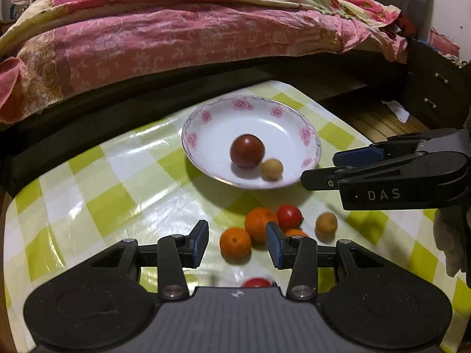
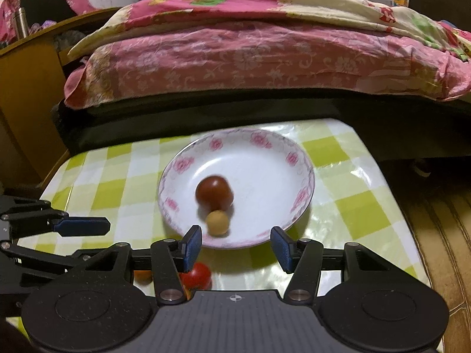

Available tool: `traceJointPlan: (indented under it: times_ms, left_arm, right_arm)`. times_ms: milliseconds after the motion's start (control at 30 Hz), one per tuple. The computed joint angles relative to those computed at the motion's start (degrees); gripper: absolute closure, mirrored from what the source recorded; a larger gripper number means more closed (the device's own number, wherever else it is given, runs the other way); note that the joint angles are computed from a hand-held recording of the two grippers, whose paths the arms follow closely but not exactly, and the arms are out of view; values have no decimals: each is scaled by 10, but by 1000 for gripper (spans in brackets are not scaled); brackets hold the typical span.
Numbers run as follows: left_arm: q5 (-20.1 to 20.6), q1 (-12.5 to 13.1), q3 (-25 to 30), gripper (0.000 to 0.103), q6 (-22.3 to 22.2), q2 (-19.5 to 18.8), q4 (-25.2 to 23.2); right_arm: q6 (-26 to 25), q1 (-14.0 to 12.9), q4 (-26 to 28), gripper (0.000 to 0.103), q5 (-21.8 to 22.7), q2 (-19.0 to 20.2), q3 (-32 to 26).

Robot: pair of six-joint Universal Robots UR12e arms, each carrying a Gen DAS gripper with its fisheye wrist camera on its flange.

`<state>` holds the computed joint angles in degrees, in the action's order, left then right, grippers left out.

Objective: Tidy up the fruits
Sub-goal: 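Grasp the red tomato with the left tool while the right tool grasps the orange tomato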

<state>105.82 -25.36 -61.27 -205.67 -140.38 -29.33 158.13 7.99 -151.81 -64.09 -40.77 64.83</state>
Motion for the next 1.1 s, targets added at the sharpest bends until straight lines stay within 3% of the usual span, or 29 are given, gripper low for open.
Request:
traceJointPlan:
  times_ms: [300,567,900,1100]
  left_arm:
    - [-24,-5,-31,54,11,14,4]
    - [-34,-10,-39,54,30,12,-3]
    - [-25,-11,-29,55,32,-2,0]
    - [-16,-14,-24,62,43,-6,0]
  right_arm:
    - [-25,0,11,53,-6,-20,31]
    - [-9,0,11,52,-19,-31,48]
    - [-7,3,17,52,-25,-40,60]
    - [-16,3,30,52,-24,-46,69]
